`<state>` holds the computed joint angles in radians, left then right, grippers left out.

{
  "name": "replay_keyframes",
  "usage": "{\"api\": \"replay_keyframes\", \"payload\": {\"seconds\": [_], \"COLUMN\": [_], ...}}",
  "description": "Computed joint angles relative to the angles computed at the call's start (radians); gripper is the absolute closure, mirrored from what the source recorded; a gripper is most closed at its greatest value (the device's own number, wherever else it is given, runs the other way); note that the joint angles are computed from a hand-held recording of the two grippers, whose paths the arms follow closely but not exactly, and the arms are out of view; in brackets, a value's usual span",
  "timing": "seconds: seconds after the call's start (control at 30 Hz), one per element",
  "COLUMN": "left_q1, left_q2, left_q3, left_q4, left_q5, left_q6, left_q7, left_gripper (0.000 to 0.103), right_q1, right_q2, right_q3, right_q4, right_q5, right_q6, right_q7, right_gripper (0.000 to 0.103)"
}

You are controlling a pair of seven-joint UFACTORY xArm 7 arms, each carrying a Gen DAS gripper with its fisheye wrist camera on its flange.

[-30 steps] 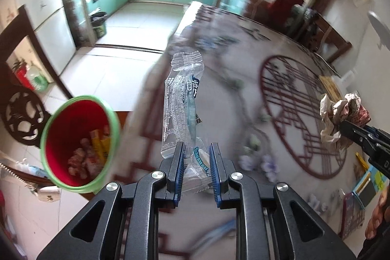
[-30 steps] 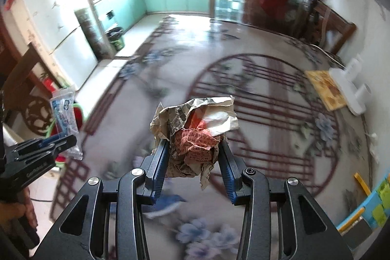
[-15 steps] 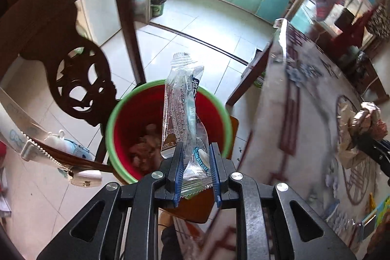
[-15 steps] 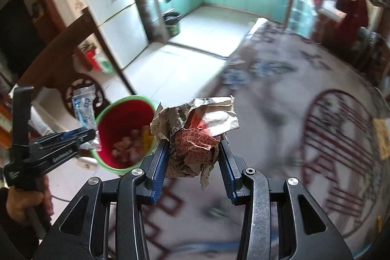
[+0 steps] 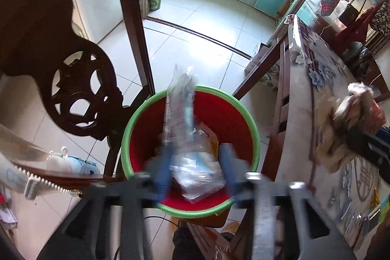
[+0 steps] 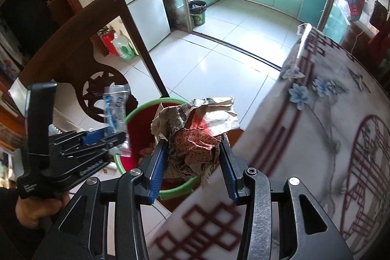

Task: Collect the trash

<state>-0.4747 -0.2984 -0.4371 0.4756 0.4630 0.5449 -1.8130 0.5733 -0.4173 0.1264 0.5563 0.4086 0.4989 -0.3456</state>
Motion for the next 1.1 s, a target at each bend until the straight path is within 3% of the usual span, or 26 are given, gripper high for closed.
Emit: {"api": "replay_keyframes", "payload": {"seconds": [0.03,0.2,0.37,0.5,0.67,0.83,0.87,1.0,1.1], "left_q1": [0.001,0.000,0.008,-0.007,-0.073,-0.210,-0.247,-0.407,-0.509], "left_q2": [0.010,0.024,0.035,0.073,0.203,0.385,0.422,0.551,0.639], "left_q3": [0.008,0.026,-0.015,-0.056,-0.131,-0.163,-0.163,-0.136,-0.097], "left_q4": [0.004,0.016,0.077,0.188,0.434,0.718,0.774,0.972,1.119], "left_q5": [-0.003,-0.007,0.057,0.167,0.365,0.601,0.650,0.828,0.906], "left_q6": [0.005,0.000,0.048,0.119,0.373,0.628,0.682,0.880,0.985], "left_q7": [0.017,0.065,-0.001,-0.085,-0.197,-0.268,-0.283,-0.340,-0.317], "left_gripper": [0.030,0.030,0.030,0.030,0.029,0.028,0.024,0.015,0.015], "right_q1": [0.003,-0.001,-0.037,-0.074,-0.105,-0.145,-0.150,-0.195,-0.273], "right_q2": [0.007,-0.037,-0.126,-0.232,-0.405,-0.638,-0.680,-0.871,-0.877], "right_q3": [0.006,0.007,-0.002,-0.030,-0.117,-0.251,-0.276,-0.402,-0.423], "right_q4": [0.004,-0.009,-0.043,-0.091,-0.166,-0.245,-0.260,-0.327,-0.317], "right_q5": [0.003,0.002,-0.049,-0.096,-0.124,-0.132,-0.127,-0.119,-0.138], "right_q6": [-0.005,-0.023,-0.007,0.004,-0.007,-0.009,-0.022,-0.096,-0.092], "right_q7": [0.009,0.037,0.093,0.109,0.054,-0.071,-0.098,-0.230,-0.265], "right_gripper": [0.044,0.022,0.021,0.020,0.017,0.008,0.000,0.000,0.000]}}
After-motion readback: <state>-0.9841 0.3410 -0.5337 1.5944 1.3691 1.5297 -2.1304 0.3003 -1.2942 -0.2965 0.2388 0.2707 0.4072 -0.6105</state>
